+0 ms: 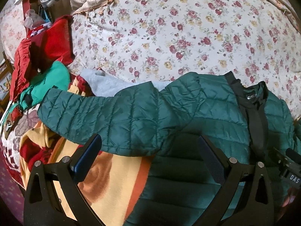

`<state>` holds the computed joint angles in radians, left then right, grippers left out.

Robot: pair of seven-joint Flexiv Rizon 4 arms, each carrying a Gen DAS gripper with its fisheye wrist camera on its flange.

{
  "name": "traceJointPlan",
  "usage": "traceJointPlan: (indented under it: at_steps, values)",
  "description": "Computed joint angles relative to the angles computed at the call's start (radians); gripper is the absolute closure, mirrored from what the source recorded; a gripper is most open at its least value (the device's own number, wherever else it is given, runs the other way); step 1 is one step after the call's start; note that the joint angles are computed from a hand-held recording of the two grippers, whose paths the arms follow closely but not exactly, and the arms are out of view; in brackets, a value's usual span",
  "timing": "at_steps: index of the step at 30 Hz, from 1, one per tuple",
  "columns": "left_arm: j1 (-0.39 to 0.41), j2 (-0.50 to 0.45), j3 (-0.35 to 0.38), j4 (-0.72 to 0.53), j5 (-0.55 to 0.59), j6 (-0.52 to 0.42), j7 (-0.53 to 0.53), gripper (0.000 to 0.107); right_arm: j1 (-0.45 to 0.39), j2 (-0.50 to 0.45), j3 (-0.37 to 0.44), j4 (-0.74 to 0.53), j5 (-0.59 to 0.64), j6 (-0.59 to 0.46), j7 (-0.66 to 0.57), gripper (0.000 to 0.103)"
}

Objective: Fold large clothes
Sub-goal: 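Move the left tool over the sleeve nearest it toward the cuff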

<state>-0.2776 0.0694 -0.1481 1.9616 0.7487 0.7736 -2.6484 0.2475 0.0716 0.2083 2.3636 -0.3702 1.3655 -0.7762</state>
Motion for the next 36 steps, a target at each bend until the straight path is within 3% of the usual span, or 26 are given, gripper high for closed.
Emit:
traceJointPlan:
  at_steps: [27,36]
  values:
    - [0.093,0.053,0.036,0.08,-0.007,-0.023,0.007,0.005,0.037,-0.055,-0.003,-0.022,0.011,-0.016,-0.011,0.003]
    - [0.187,0.096,0.092,0.128,-0.051,-0.027,0.041,0.005,0.054,-0.048,0.008,-0.03,0.058,-0.055,-0.069,0.003]
